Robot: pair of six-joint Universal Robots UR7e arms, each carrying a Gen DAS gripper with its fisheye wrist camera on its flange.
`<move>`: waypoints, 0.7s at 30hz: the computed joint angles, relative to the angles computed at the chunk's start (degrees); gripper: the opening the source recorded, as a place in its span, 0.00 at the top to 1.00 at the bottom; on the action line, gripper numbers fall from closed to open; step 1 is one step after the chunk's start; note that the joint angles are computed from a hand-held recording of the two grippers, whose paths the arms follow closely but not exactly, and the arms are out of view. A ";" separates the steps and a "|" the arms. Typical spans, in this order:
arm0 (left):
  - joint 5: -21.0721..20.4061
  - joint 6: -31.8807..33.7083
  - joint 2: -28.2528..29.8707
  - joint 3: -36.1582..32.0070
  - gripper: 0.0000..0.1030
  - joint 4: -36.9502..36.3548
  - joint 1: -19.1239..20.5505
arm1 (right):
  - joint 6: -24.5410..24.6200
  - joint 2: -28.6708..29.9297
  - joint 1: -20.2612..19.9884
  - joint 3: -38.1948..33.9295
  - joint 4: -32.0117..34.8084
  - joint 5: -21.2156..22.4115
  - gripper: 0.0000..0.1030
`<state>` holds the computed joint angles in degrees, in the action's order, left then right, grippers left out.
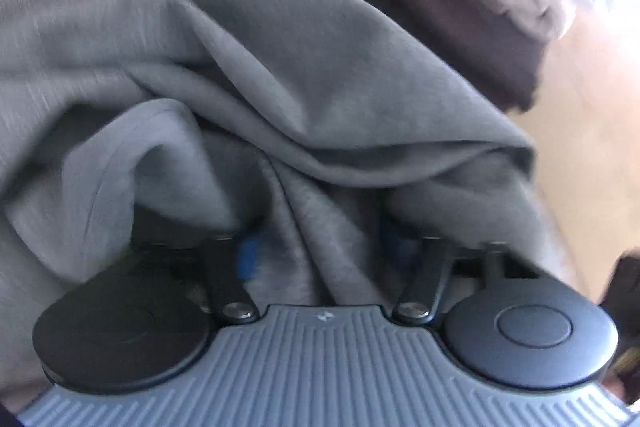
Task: Fold clothes
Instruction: 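Grasp the grey sweatshirt with the right tool while the left tool grasps it too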
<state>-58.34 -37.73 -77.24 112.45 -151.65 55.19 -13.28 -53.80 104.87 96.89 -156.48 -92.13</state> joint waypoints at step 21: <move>-29.52 8.54 12.30 -11.74 0.80 -14.10 -14.87 | 0.19 -30.80 6.03 10.44 -8.80 2.17 0.87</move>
